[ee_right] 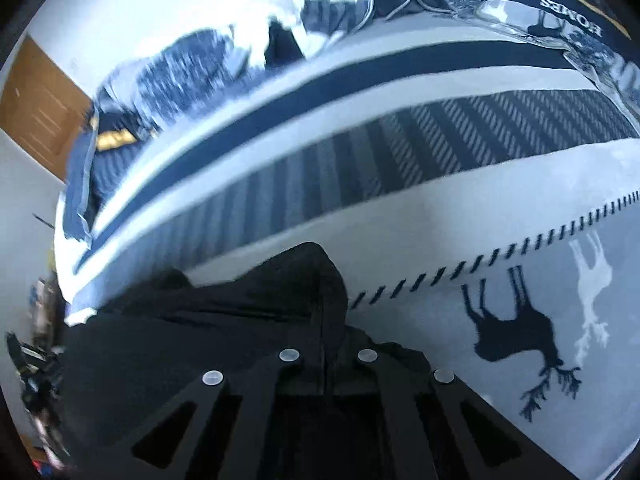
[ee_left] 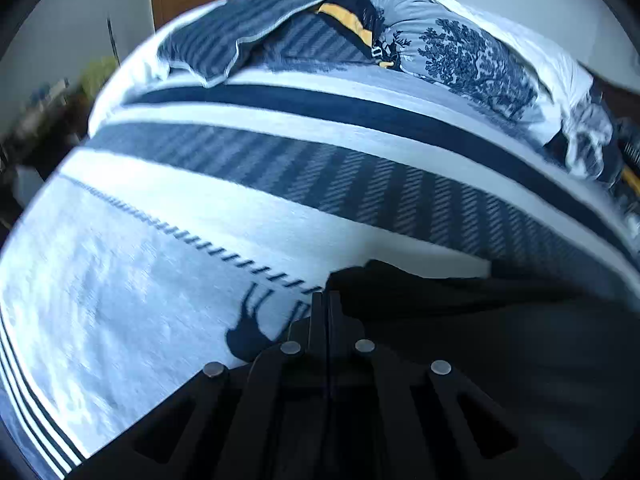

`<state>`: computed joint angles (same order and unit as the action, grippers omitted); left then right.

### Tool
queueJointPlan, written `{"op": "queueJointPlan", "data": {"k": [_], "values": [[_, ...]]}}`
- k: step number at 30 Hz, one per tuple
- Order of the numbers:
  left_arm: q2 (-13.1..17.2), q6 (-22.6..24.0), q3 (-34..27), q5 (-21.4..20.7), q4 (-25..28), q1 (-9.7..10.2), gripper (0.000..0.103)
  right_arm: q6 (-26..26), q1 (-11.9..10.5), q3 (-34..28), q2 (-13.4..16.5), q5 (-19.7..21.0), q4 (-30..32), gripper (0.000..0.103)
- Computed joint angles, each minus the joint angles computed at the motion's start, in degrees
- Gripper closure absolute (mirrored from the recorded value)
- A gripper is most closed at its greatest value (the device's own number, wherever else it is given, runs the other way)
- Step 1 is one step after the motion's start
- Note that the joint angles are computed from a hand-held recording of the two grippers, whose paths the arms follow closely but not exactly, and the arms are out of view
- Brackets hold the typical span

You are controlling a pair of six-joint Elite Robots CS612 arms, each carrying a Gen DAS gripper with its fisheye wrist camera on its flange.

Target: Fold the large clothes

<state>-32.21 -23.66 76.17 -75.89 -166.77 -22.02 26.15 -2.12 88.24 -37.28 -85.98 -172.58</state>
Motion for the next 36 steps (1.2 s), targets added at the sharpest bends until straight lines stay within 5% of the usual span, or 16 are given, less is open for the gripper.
{"op": "queueJointPlan", "data": {"k": [3, 6, 9, 11, 12, 13, 14, 15, 16, 21, 24, 26, 28, 31, 36], "values": [[0.33, -1.39, 0.03, 0.5, 1.29, -0.07, 0.102, 1.1, 0.32, -0.14, 0.42, -2.37, 0.7, 0.102], [-0.84, -4.4, 1.27, 2.54, 1.95, 0.08, 0.102, 3.24, -0.49, 0.61, 0.54, -0.2, 0.13, 0.102], [-3.99, -8.05, 6.07, 1.47, -4.88, 0.75, 0.101, 7.46, -1.44, 4.57, -1.89, 0.32, -3.72, 0.1], [-6.44, -7.51, 9.24, 2.58, -7.27, 0.48, 0.087, 7.68, -1.67, 7.62, -3.85, 0.15, -7.26, 0.099], [-7.56, -6.62, 10.78, 2.67, -7.91, 0.26, 0.06, 6.92, -1.53, 9.39, -5.07, -0.54, -9.04, 0.095], [-8.61, -5.73, 12.43, 2.61, -8.8, 0.02, 0.029, 6.11, -1.39, 11.0, -6.08, -0.87, -10.79, 0.079], [-9.69, -4.26, 14.84, 3.13, -11.03, -0.45, 0.021, 5.28, -1.28, 12.67, -6.95, -0.92, -12.79, 0.04], [-10.15, -2.9, 16.44, 3.62, -12.86, -0.61, 0.02, 4.74, -1.09, 14.53, -7.52, -1.12, -16.0, 0.02], [-10.65, -0.91, 18.14, 4.52, -13.66, -1.14, 0.02, 4.31, -0.83, 15.8, -7.79, -1.51, -18.69, 0.015], [-10.58, -2.91, 19.97, 0.96, -8.61, -0.17, 0.02, 3.57, -0.48, 18.71, -7.3, 2.66, -21.21, 0.017], [-10.05, -6.29, 21.17, -5.11, -11.95, 1.19, 0.025, 4.4, -1.54, 19.37, -5.94, 7.07, -22.0, 0.039], [-9.59, -7.86, 21.58, -9.82, -14.98, 2.17, 0.038, 4.63, -2.44, 18.89, -4.73, 11.53, -22.83, 0.072], [-9.11, -8.75, 21.71, -13.78, -17.99, 2.82, 0.07, 4.25, -2.58, 19.16, -4.29, 13.01, -25.52, 0.083], [-9.4, -6.64, 22.92, -7.88, -20.56, 0.89, 0.088, 4.5, -2.23, 20.23, -4.65, 11.22, -28.13, 0.097], [-8.8, -3.25, 21.68, -2.23, -18.74, -0.83, 0.092, 2.55, -1.14, 18.56, -4.22, 5.32, -21.87, 0.098]]}}
